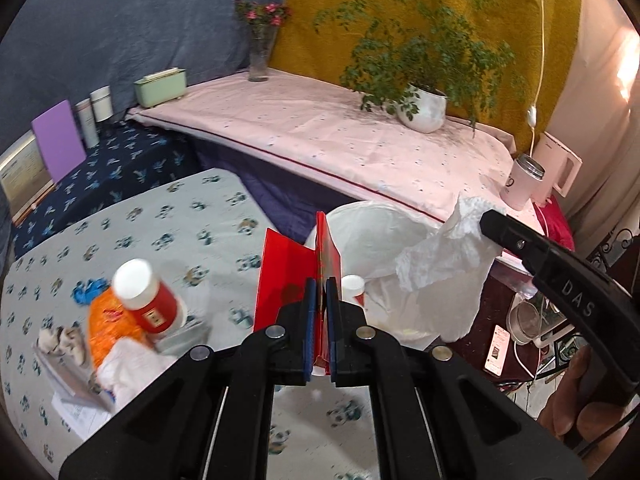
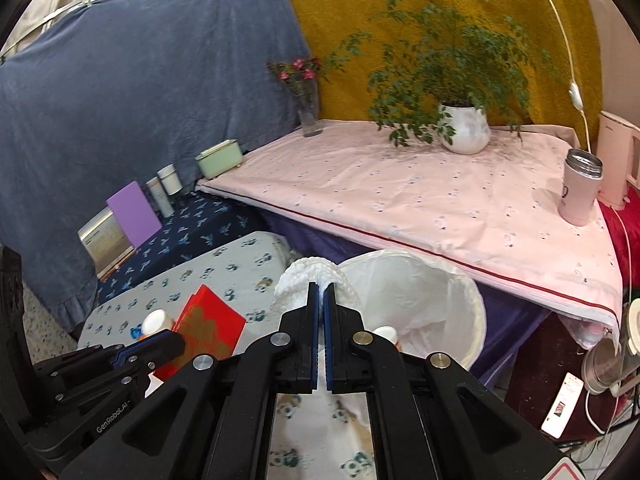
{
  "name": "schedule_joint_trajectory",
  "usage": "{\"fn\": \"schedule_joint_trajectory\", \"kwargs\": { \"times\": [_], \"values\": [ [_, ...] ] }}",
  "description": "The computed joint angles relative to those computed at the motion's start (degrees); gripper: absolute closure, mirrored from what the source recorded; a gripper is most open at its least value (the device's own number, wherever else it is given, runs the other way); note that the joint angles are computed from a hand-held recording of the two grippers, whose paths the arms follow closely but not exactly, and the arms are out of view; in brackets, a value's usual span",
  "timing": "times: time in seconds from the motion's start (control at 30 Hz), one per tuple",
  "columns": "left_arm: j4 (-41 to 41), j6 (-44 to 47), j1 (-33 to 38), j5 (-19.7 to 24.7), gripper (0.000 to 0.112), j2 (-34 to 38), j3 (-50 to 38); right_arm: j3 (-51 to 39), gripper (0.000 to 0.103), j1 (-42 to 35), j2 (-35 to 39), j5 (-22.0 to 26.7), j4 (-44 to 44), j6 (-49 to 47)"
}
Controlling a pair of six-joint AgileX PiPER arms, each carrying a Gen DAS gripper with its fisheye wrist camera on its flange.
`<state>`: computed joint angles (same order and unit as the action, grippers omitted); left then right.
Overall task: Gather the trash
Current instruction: 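Carry the envelope in the left tool and the tissue in the right tool to the bin, then open the left tool to drop the envelope while the right tool drops the tissue into the bin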
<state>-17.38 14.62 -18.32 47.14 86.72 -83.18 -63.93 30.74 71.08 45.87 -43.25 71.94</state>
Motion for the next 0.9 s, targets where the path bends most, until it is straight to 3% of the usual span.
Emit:
{"fn": "schedule_joint_trajectory", "kwargs": {
  "times": [0.33,0.6,0.77,0.9],
  "values": [
    [1.3,-2.9,-7.2,2.6,0.107,14.5,-14.3,2.1,0.101,-14.4,0.9,-7.8,9.1,-11.0],
    [1.9,-4.9,-9.5,4.1,0.105,23.6,-23.6,1.3,0.101,-21.4,4.5,-12.5,16.8,-19.2],
    [3.3,-6.9,-9.4,3.6,0.069,25.0,-25.4,-0.1,0.099,-22.7,6.9,-13.6,18.9,-21.7],
    [6.1,-8.4,-9.3,1.5,0.056,24.1,-24.0,-0.9,0.089,-22.0,7.9,-13.8,16.5,-19.5]
  ]
}}
